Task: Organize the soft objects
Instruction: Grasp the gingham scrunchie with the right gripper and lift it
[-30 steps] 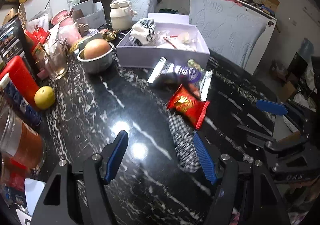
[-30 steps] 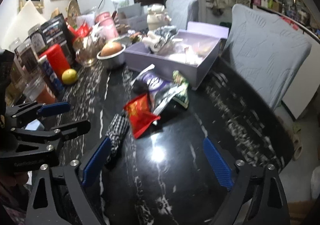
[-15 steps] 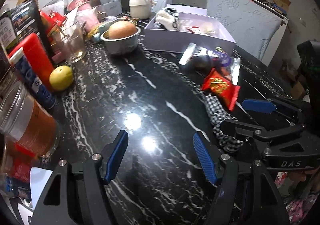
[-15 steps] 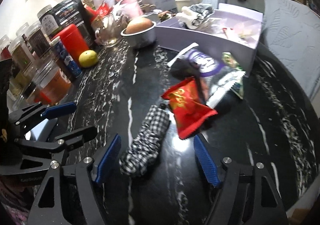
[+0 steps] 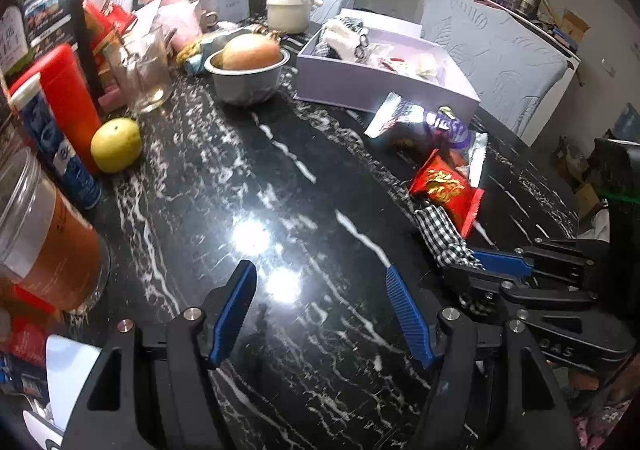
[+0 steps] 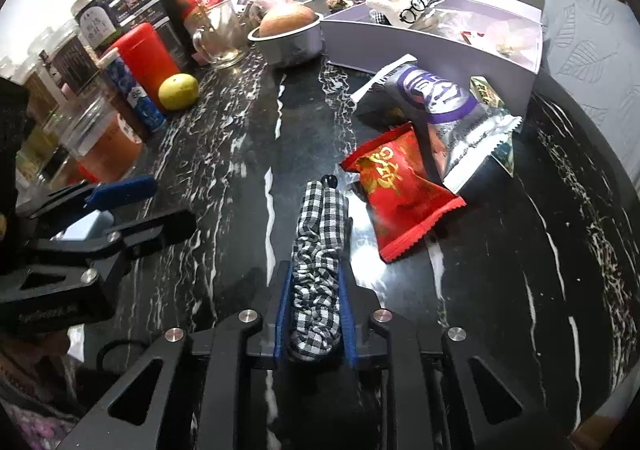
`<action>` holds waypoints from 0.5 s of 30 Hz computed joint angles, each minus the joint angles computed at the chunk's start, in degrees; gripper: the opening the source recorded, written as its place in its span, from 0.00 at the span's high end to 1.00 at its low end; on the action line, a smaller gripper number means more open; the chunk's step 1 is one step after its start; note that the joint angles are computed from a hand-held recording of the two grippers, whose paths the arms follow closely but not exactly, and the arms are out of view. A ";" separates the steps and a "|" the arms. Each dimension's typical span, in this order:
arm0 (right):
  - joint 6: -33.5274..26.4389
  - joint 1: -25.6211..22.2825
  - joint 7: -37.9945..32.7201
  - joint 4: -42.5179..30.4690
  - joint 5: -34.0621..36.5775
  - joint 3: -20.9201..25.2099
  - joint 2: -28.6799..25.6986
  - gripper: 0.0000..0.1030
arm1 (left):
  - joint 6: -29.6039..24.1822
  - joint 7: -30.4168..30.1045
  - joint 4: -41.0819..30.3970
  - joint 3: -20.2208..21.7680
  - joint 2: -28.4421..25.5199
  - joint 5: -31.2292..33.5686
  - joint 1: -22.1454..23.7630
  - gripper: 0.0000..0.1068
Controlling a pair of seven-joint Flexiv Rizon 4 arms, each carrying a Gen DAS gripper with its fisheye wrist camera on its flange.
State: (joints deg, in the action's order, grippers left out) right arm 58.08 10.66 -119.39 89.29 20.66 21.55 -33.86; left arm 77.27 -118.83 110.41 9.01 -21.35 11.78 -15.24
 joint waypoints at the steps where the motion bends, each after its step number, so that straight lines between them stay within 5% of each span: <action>1: -0.42 -1.25 -1.14 -0.02 1.24 0.98 0.34 0.79 | 0.56 0.40 -0.03 -0.44 -0.09 -0.22 0.29 0.37; 9: -1.30 -5.11 -3.50 1.00 8.22 0.35 4.03 0.79 | 5.60 11.16 -1.79 -7.35 -3.41 -8.40 3.51 0.37; 15: 0.25 -5.69 -0.66 1.07 8.59 -2.19 3.91 0.79 | 4.52 19.34 -6.34 -10.32 -7.28 -13.64 3.59 0.37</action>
State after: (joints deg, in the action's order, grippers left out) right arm 58.33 4.97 -120.05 90.36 29.25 19.37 -29.95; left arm 81.78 -99.49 104.08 -1.31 -28.63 -1.86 -11.65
